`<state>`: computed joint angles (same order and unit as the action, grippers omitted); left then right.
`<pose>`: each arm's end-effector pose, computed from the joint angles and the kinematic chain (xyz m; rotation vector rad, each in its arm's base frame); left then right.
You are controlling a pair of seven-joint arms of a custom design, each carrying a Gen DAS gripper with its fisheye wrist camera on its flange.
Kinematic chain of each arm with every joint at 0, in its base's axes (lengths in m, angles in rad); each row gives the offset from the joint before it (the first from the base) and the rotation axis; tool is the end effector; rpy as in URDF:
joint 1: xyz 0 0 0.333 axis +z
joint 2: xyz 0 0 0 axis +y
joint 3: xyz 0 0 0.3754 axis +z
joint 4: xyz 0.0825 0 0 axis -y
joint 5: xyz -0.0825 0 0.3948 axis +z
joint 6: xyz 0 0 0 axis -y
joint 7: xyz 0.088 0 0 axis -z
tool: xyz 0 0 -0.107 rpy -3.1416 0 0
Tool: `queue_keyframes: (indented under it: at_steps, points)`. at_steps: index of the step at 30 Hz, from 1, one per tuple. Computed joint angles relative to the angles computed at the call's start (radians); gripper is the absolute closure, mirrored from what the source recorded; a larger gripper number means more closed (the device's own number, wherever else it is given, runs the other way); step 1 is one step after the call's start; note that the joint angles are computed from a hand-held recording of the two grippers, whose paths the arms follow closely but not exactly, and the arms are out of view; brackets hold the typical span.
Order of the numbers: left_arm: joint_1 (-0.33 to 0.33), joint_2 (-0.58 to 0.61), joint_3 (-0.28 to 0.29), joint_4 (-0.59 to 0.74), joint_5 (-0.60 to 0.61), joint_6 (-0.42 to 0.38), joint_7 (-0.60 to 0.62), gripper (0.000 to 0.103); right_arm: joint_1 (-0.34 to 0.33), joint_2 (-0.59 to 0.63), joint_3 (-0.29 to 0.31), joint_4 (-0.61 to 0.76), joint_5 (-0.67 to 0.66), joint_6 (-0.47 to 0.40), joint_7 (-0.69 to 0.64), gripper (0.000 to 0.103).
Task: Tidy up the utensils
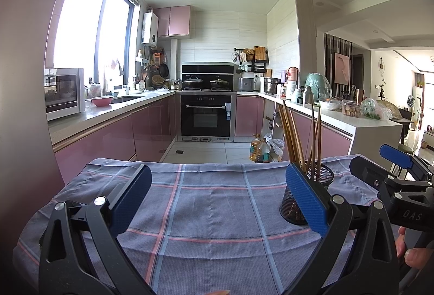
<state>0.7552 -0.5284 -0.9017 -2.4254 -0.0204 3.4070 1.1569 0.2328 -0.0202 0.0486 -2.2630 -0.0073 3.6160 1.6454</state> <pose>0.4494 -0.1587 0.6289 -1.3965 1.3375 -1.0887 0.5352 0.1559 0.5940 -1.4454 1.1617 -0.8697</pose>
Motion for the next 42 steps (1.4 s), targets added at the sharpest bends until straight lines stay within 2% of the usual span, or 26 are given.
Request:
queue_keyframes:
  at_steps: [42]
  points:
    - [0.006, -0.002, -0.006, 0.003, 0.008, -0.003, -0.008, 0.006, -0.001, 0.0, -0.002, 0.001, -0.006, -0.001, 0.01, 0.006]
